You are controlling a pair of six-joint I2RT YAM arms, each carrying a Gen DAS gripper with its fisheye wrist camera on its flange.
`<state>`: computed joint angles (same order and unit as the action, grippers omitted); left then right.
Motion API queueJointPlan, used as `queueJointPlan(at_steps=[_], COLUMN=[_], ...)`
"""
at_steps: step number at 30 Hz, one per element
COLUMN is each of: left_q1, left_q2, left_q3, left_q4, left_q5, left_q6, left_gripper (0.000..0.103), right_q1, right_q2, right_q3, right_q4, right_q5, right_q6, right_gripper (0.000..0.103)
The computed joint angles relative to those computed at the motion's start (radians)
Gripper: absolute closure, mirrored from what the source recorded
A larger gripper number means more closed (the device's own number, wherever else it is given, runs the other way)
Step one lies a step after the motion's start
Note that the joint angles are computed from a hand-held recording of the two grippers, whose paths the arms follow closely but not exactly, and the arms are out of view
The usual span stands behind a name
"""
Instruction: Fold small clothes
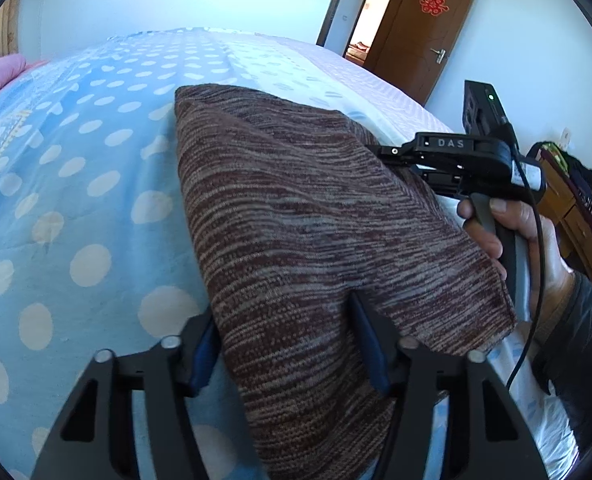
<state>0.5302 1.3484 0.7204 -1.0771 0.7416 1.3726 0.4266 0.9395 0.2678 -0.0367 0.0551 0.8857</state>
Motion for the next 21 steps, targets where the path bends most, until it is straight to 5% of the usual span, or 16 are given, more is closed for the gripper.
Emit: queueJointPlan(at_steps=[5,15,21], left_q1=[-0.004,-0.015,0.066], left_q2=[-0.036,-0.089,-0.104], left_q3=[0.008,0.037,0.082], left_q4=[-0.026,-0.059,-0.165], left_q5=[-0.021,-0.063,-0.051], left_q6=[-0.031,-0.036,0.077], left_gripper=[0.064,0.072,0.074], right_q1=[0.122,0.205,0.341], right_q2=[0.030,-0.022,-0.025], right_q3=[0.072,0.141,0.249], right_q4=[-0.090,-0.239,-0.357], right_q5=[0.150,0.232,0.322], right_q6=[0.017,0.145,0.198], right_gripper=[0.087,0.089,0.089])
